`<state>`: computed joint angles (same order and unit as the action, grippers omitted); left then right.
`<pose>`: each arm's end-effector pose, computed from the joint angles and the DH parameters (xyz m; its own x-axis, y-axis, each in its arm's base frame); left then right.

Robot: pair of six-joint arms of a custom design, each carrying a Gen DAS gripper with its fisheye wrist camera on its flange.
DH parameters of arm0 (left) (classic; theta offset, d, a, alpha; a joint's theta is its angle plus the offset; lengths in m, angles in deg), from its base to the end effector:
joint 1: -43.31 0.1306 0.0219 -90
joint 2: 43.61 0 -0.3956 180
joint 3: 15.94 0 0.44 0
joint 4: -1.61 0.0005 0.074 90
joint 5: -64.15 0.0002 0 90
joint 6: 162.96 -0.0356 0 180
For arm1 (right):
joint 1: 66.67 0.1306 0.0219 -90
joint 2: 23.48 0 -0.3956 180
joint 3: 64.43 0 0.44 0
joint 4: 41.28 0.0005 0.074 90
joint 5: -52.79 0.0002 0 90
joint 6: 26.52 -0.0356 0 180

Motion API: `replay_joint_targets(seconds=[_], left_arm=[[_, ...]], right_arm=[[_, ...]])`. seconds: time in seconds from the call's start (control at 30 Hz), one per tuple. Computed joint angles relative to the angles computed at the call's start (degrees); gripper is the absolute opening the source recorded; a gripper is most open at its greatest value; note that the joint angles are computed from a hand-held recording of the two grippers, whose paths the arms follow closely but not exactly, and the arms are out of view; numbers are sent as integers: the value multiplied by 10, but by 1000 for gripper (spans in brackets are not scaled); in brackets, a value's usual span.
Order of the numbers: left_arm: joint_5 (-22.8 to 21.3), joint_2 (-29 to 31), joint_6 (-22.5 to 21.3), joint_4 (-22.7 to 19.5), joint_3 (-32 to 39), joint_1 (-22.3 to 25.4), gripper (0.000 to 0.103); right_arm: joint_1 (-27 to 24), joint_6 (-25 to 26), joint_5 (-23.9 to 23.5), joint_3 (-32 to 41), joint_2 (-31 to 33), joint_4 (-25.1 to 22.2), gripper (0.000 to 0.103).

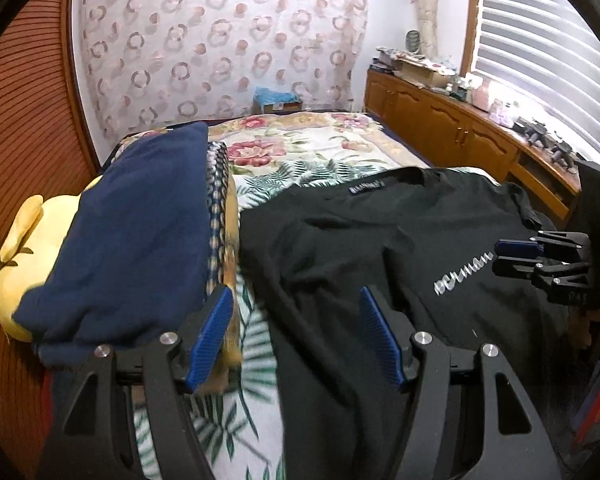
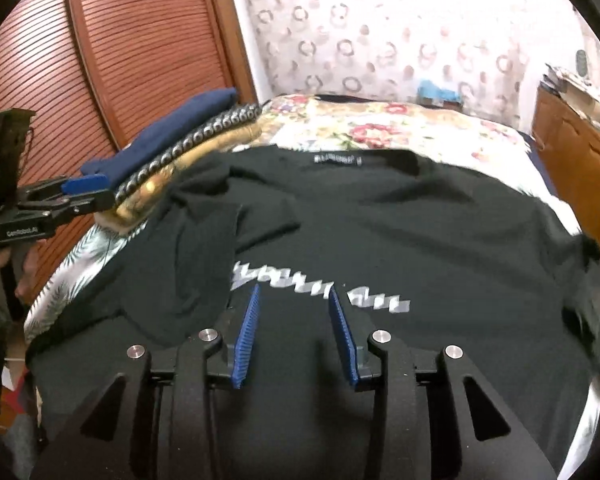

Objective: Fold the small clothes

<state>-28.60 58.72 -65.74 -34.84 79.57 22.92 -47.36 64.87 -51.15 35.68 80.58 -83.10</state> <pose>0.5843 -0.2159 0.3896 -0.6770 0.1177 -0.7265 0.2320 0.9709 -0.0589 0.5943 0.2168 0.4061 -0.6644 -0.2577 -0.7015 -0.4958 0.8544 0.1556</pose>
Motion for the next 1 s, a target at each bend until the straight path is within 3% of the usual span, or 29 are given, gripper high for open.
replay_joint_targets(seconds=[0.33, 0.47, 0.53, 0.6, 0.67, 0.8, 1.0], left_arm=[[-16, 47, 12, -19, 55, 6, 65], [-12, 55, 9, -28, 64, 10, 65], [-9, 54, 6, -26, 63, 12, 65], [-5, 52, 4, -23, 62, 14, 65], [-2, 52, 4, -18, 62, 17, 65], [4, 54, 3, -16, 64, 18, 65], [4, 72, -8, -25, 89, 12, 65]], right_arm=[[20, 41, -58, 201, 158, -90, 36], [33, 55, -46, 257, 206, -133, 36], [38, 67, -25, 253, 205, -123, 33], [39, 73, -33, 252, 204, -123, 13], [37, 82, -44, 245, 199, -124, 4], [24, 51, -70, 198, 165, -81, 1], [1, 10, -45, 106, 89, -13, 1]])
